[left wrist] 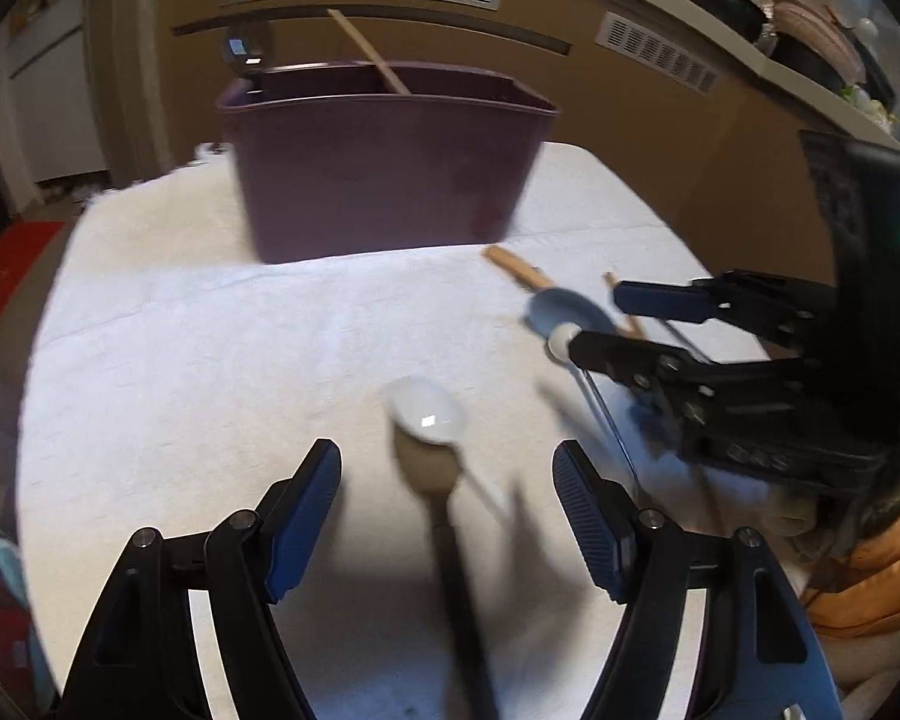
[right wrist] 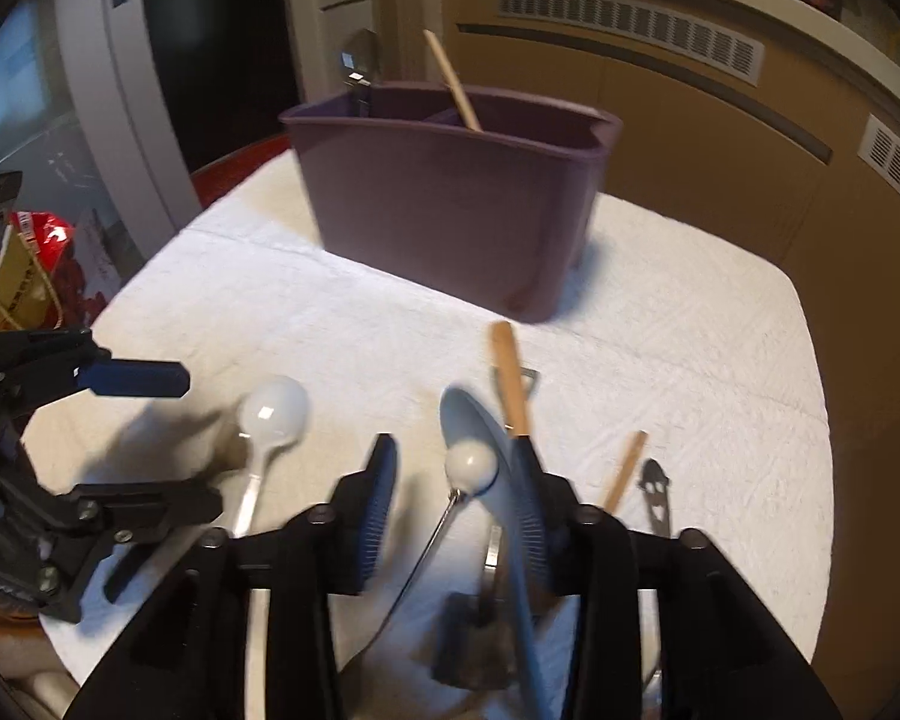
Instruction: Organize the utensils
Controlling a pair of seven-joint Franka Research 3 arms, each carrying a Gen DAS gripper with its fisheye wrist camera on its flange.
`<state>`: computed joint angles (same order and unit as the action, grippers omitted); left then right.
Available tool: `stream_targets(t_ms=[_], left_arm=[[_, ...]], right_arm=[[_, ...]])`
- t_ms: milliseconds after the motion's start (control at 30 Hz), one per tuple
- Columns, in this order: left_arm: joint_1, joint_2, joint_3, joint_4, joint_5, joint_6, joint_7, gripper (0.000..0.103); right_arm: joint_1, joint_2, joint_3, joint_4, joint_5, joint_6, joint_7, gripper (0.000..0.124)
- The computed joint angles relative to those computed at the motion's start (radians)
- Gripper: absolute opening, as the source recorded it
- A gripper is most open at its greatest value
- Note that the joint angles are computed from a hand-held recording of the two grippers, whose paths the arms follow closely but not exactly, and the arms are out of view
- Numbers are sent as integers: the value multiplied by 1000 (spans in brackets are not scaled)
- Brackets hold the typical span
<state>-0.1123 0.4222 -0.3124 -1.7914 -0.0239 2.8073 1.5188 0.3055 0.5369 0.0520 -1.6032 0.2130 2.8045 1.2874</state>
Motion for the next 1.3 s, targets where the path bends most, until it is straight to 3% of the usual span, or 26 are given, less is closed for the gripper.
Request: stream_targets(t_ms=[33,100,200,500,567,667,867,1033,1100,1167,1300], left_arm=[[-6,-14,16,-19,11,7,-19,70],[-28,-41,62,-57,54,18,-77,72],[-55,-66,121,-103,137,32,-175,73],[58,-84,30,-179,41,85,-119,74],[77,-86,9,-188,12,97,-90,74],[89,-89,-9,-192,-15,97,-58,74],[82,-78,-43,-158,-46,77,37,74],[-2,-28,6,-55,26,23,14,72],[-25,3,20,-3,46,-11,-7,61],[-53,39,38,59,72,-61,-38,56],[-141,108,120,180,184,-178,-170,55]], right_arm=[[-17,-4,33,-5,24,9,-32,58],[-50,-3,99,3,80,-13,-107,59],[-14,18,97,33,92,-47,-127,58],[85,176,10,253,4,-204,25,44],[127,181,-33,248,-61,-175,63,33],[122,162,-26,222,-80,-160,74,32],[119,48,-67,62,-121,-51,135,32],[127,-26,-144,-50,-190,29,270,32],[116,-54,-157,-99,-203,66,308,32],[89,-73,-142,-135,-196,93,314,33],[37,-87,-101,-186,-156,137,289,33]])
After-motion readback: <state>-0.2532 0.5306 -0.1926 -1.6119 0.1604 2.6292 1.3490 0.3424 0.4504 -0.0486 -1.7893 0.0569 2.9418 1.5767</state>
